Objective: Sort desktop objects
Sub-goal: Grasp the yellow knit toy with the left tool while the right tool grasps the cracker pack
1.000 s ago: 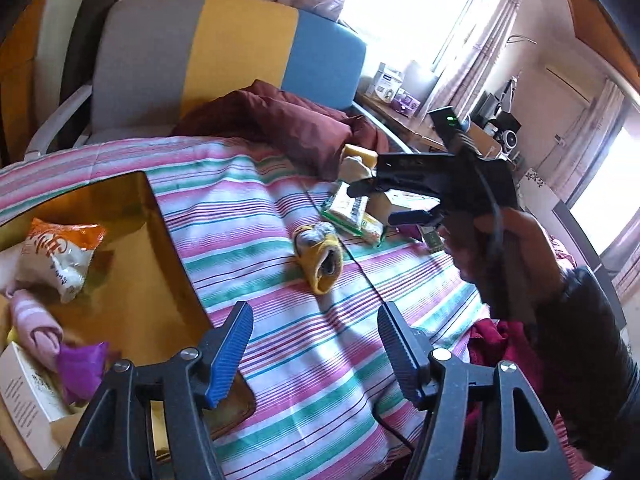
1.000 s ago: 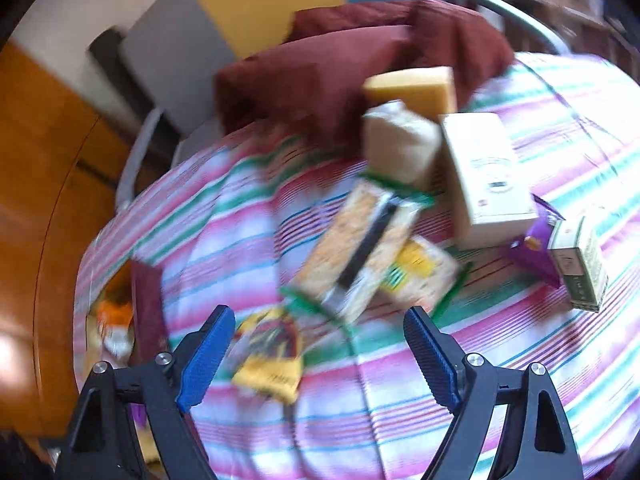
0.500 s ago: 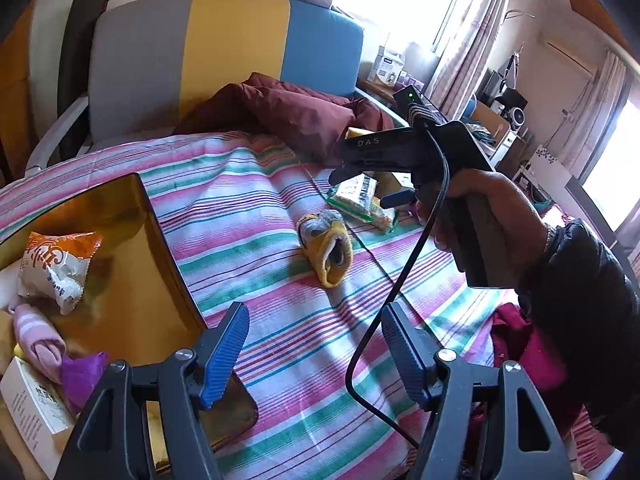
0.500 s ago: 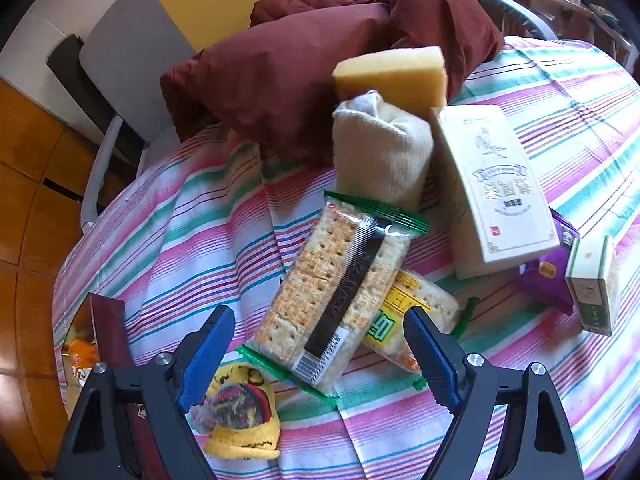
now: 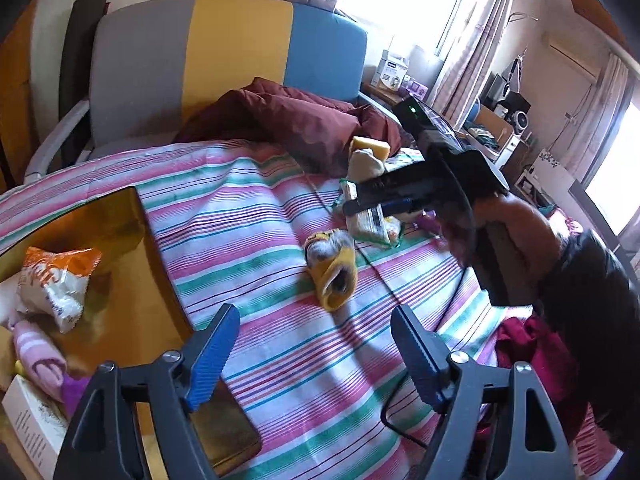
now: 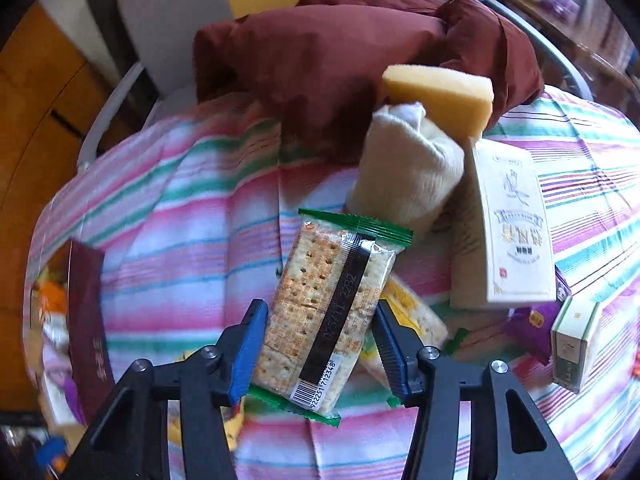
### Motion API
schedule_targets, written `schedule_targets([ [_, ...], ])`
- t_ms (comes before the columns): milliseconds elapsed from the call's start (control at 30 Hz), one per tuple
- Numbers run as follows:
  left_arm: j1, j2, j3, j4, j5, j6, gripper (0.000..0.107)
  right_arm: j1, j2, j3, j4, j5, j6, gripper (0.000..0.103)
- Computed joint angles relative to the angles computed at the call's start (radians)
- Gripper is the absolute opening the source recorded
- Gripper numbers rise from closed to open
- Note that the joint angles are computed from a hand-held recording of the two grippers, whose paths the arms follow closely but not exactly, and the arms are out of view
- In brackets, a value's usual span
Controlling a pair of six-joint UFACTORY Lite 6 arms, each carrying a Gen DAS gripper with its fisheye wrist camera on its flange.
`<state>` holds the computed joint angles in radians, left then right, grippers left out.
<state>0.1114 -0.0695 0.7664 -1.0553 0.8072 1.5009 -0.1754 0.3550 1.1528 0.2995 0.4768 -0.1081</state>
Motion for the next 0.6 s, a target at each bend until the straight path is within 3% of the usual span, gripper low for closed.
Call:
schedule_targets([
  [333, -0.265, 0.103, 0.079, 0.03, -0.2, -0.158, 0.078, -0.067, -0.21, -0.238, 0.091, -0.023, -0.292, 0.054],
  [600, -0.463, 0.197, 0.095, 0.002, -0.382, -0.115, 0.076, -0.083, -0.182, -0.227, 0.04, -0.035, -0.252, 0.054],
])
